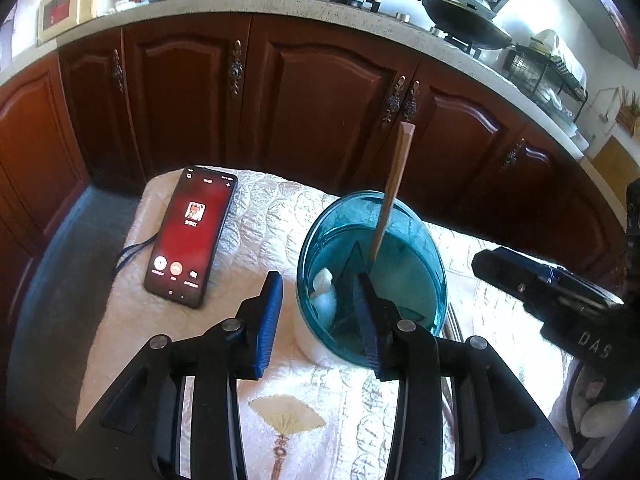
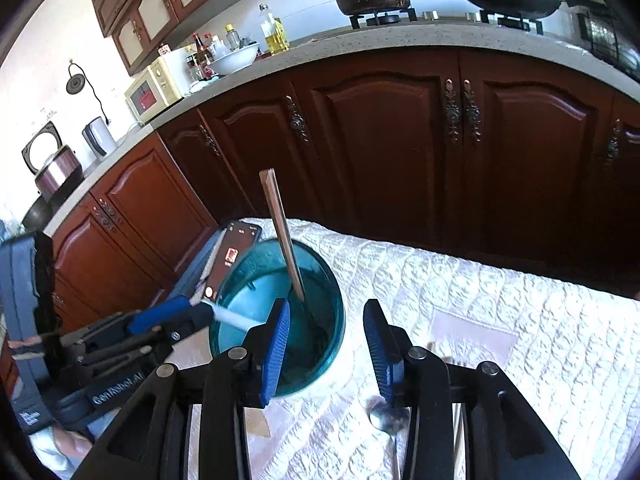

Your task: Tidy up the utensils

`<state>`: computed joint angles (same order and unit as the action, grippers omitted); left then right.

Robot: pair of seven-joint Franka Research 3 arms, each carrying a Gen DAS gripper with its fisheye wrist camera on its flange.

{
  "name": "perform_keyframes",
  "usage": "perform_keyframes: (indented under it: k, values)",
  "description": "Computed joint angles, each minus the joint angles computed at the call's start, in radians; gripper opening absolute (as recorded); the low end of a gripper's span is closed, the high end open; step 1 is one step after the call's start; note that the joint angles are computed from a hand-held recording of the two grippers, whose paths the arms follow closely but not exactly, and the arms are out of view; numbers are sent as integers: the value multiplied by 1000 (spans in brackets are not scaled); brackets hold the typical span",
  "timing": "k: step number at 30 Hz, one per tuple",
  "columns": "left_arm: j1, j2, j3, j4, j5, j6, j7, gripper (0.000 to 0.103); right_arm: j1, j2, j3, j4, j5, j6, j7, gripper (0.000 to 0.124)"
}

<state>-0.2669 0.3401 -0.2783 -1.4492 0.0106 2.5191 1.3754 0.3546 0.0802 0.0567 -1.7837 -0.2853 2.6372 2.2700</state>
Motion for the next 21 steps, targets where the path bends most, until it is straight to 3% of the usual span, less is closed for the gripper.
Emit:
perform_keyframes:
  k: [12,21]
  values:
    - [-4,-117,-2,-184,26,95,7,37,-8,-123,43,-149,-145,-23,153,40]
    - [-10,-170,-16,-275,-19,111,52,37,-51,-222,81,-287,-86,-38,134,41]
